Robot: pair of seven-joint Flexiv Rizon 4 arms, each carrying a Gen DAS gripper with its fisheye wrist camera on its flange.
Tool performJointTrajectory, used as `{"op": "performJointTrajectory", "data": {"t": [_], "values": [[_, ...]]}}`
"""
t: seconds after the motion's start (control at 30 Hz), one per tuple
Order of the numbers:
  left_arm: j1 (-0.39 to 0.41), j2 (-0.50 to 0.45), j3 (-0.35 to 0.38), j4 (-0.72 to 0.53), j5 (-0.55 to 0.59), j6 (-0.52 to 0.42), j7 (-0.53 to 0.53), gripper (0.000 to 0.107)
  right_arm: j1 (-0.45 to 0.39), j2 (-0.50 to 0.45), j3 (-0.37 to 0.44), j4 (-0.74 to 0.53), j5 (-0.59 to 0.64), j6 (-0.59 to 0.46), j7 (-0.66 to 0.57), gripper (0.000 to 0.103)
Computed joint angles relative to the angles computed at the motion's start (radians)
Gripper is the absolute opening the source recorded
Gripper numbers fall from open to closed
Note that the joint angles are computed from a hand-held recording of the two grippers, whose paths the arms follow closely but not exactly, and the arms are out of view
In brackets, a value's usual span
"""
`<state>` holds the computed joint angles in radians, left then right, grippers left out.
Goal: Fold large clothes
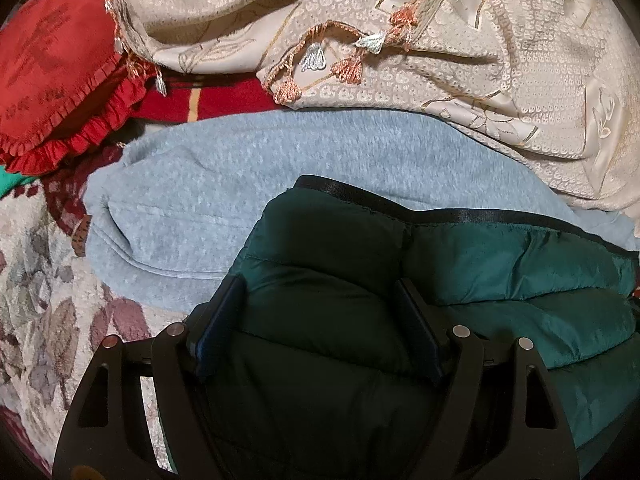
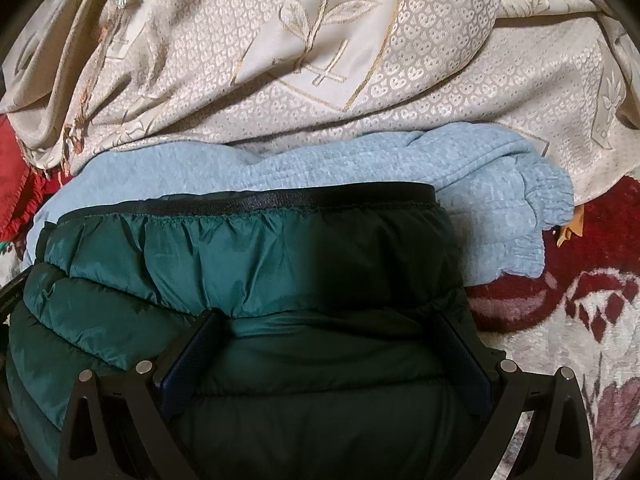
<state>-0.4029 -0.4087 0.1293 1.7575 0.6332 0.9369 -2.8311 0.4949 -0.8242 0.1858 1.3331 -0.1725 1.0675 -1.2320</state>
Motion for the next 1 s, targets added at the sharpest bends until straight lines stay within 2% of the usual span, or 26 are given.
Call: {"op": "performJointTrajectory", "data": {"t": [0.07, 0.2, 0.33, 0.4, 0.47, 0.53, 0.6, 0.67, 0.7, 0.77, 0.8, 0.83, 0.87, 0.93, 1.0], "values": [[0.019, -0.001, -0.009, 0.009, -0.024, 0.024, 0.021, 0.081, -0.018, -0.006, 0.024, -0.019, 0.023, -0.021, -0.015, 0.103], [0.017, -0.004, -0.002, 0.008, -0.033, 0.034, 0.029, 0.081, -0.017, -0.002, 0.019, -0.002, 0.034, 0.016, -0.025, 0.103], [-0.017, -0.014, 0.003, -0.038, -0.002, -0.055, 0.047, 0.081, 0.019, 0.011, -0.027, 0.021, -0.012, 0.028, 0.009, 0.103], [-0.043, 0.003, 0.009, -0.052, 0.035, -0.094, 0.024, 0.081, 0.029, 0.026, -0.041, 0.032, -0.036, 0.025, 0.020, 0.102], [-0.072, 0.030, 0.013, -0.061, 0.109, -0.097, -0.027, 0.081, 0.077, 0.079, -0.115, 0.105, -0.092, 0.114, 0.096, 0.098], [-0.091, 0.076, 0.006, -0.056, 0.203, -0.012, -0.107, 0.081, 0.103, 0.135, -0.146, 0.183, -0.132, 0.228, 0.160, 0.098], [-0.069, 0.093, -0.024, -0.046, 0.216, 0.090, -0.118, 0.081, 0.101, 0.184, -0.109, 0.249, -0.136, 0.307, 0.178, 0.099], [-0.013, 0.068, -0.081, -0.025, 0.119, 0.231, -0.031, 0.081, 0.154, 0.215, -0.148, 0.303, -0.172, 0.319, 0.246, 0.099], [-0.005, 0.052, -0.094, -0.024, 0.071, 0.240, 0.013, 0.081, 0.168, 0.219, -0.155, 0.314, -0.191, 0.305, 0.268, 0.099], [-0.025, 0.009, -0.104, -0.056, -0.004, 0.142, 0.077, 0.081, 0.176, 0.213, -0.143, 0.314, -0.219, 0.244, 0.293, 0.099], [-0.046, -0.012, -0.096, -0.077, -0.024, 0.074, 0.089, 0.081, 0.159, 0.204, -0.113, 0.308, -0.217, 0.219, 0.281, 0.099], [-0.067, -0.034, -0.085, -0.101, -0.035, 0.019, 0.099, 0.081, 0.140, 0.192, -0.084, 0.301, -0.211, 0.197, 0.259, 0.100], [-0.093, -0.051, -0.070, -0.131, -0.021, -0.023, 0.106, 0.082, 0.139, 0.180, -0.087, 0.305, -0.224, 0.204, 0.255, 0.101], [-0.116, -0.070, -0.056, -0.159, -0.011, -0.063, 0.124, 0.082, 0.124, 0.161, -0.077, 0.306, -0.225, 0.235, 0.244, 0.103], [-0.118, -0.082, -0.044, -0.153, -0.012, -0.042, 0.110, 0.083, 0.103, 0.138, -0.050, 0.289, -0.210, 0.236, 0.216, 0.103]]}}
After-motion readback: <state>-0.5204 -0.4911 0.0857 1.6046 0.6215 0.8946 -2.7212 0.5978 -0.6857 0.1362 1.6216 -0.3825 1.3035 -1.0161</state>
